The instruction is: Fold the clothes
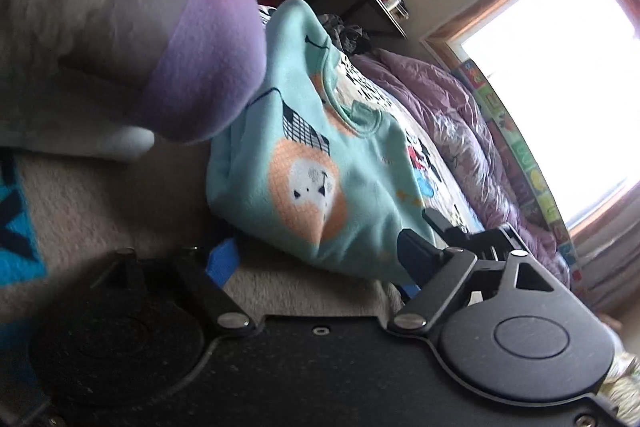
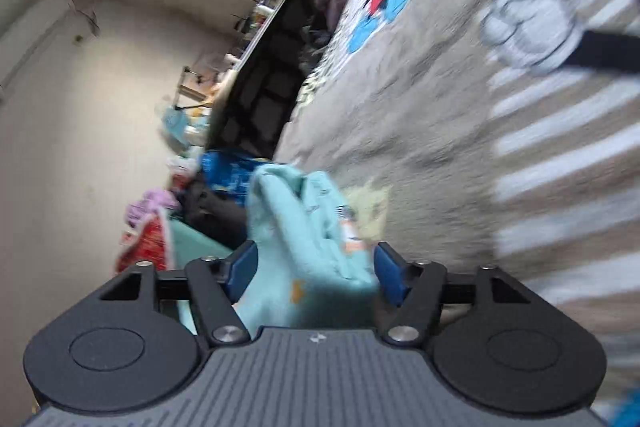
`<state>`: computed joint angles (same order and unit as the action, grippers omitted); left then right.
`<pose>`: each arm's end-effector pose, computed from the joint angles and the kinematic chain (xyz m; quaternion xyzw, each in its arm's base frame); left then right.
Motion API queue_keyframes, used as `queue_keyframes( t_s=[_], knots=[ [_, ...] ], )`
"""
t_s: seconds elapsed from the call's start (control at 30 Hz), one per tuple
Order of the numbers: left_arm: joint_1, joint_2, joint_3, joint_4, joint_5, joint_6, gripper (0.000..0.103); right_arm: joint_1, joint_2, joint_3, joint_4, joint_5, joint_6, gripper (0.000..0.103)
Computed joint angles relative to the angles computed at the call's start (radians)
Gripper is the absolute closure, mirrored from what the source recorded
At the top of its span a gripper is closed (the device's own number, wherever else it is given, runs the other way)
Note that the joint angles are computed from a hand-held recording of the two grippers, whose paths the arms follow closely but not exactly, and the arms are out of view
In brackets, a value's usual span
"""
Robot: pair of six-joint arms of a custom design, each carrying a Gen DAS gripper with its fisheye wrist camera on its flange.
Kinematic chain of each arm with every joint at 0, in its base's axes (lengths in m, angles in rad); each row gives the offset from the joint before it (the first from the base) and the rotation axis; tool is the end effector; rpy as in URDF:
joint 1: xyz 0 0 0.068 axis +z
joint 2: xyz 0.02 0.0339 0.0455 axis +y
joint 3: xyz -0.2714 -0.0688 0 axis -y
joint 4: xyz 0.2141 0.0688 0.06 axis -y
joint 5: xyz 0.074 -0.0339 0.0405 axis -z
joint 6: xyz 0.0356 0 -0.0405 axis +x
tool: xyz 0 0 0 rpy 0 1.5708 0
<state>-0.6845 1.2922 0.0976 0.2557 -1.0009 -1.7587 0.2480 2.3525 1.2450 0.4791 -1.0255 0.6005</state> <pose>0.1234 -0.0621 0.1221 -0.5548 0.6402 -0.1001 0.5218 0.4146 0.1364 0.0870 -0.0831 0.8035 0.5612 0.1806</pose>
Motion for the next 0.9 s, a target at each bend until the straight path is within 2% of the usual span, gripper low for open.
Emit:
queue_keyframes(
  t_s=[0.1,0.13,0.17,0.27,0.3,0.43,0.53,0.63,0.8,0.87,0.9],
  knots=[
    [-0.044,-0.027,0.038,-0.123,-0.001,-0.043,0.017,-0.046,-0.058,-0.02,-0.163,-0.01,-0.174,0.035],
    [-0.057,-0.034,0.054,-0.17,0.001,-0.059,0.017,-0.06,-0.088,-0.042,-0.217,-0.003,-0.251,0.029],
    [-0.082,-0.037,0.079,-0.245,0.005,-0.088,0.016,-0.073,-0.127,-0.074,-0.27,0.009,-0.328,0.024],
    [-0.141,-0.03,0.175,-0.48,0.026,-0.168,0.015,-0.105,-0.238,-0.144,-0.427,0.061,-0.538,0.02],
    [-0.159,-0.018,0.217,-0.564,0.036,-0.195,0.011,-0.113,-0.27,-0.156,-0.474,0.08,-0.596,0.019],
    [-0.272,0.094,0.39,-0.893,0.049,-0.325,0.003,-0.149,-0.41,-0.217,-0.593,0.136,-0.767,0.007],
    [-0.354,0.211,0.542,-1.178,0.06,-0.43,0.001,-0.155,-0.504,-0.234,-0.65,0.203,-0.85,0.001],
    [-0.38,0.253,0.641,-1.363,0.079,-0.505,0.001,-0.166,-0.595,-0.258,-0.686,0.263,-0.921,0.001],
    [-0.388,0.293,0.771,-1.573,0.129,-0.515,0.0,-0.199,-0.69,-0.263,-0.762,0.314,-1.007,0.001],
    [-0.365,0.299,0.825,-1.623,0.14,-0.465,0.0,-0.203,-0.731,-0.273,-0.784,0.333,-1.046,0.001],
    [-0.385,0.305,0.838,-1.662,0.142,-0.503,0.0,-0.204,-0.752,-0.281,-0.791,0.342,-1.064,0.001]
  ],
)
